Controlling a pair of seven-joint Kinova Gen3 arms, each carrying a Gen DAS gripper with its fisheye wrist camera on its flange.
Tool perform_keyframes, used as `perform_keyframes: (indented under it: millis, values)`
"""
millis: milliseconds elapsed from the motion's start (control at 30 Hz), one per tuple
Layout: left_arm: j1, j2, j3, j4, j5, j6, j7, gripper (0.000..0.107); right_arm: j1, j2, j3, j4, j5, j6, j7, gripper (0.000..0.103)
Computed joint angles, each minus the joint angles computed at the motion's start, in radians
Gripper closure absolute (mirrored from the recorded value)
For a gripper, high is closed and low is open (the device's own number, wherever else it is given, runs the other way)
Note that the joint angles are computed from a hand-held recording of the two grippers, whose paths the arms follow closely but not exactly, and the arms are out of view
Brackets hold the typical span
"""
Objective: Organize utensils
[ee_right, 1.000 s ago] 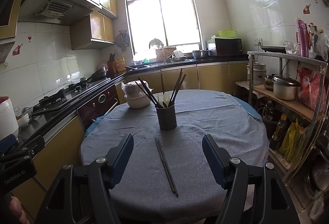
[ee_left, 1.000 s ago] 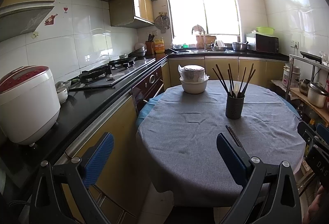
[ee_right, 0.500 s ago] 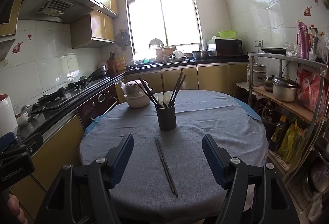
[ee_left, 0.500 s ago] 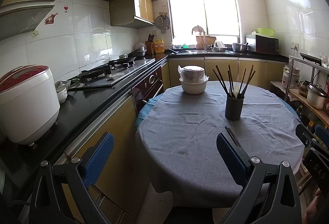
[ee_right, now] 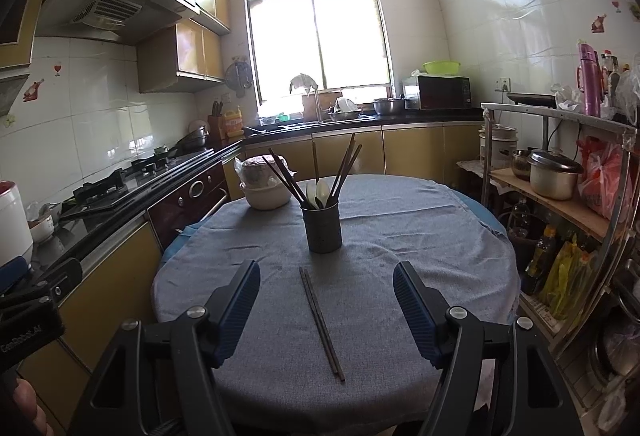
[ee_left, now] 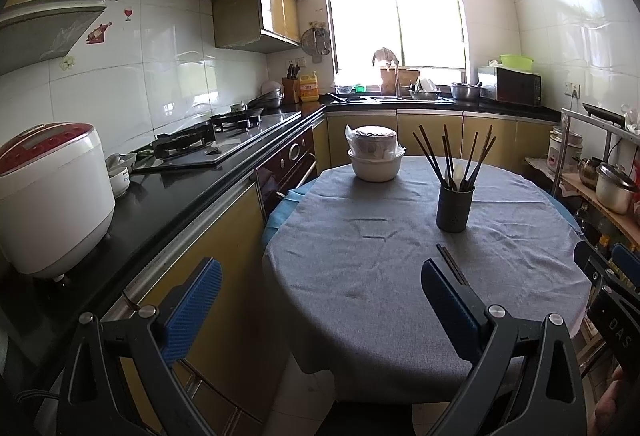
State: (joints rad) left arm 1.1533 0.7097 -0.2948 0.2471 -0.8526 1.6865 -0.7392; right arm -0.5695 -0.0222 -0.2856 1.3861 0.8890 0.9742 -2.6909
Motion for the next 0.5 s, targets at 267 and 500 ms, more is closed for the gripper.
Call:
perform_keyframes:
  millis: [267,500]
  values:
    - [-0.004,0.005,0.003,-0.008,0.009,0.012,0.005,0.008,0.003,0.001,0.003,-0.002,-0.015,0.001,0.013,0.031]
    - [-0.027,0.001,0.022,-0.002,0.046,0.029,0.019,0.008,0.003,0.006,0.005,-0.003,-0.027,0.010,0.022,0.031]
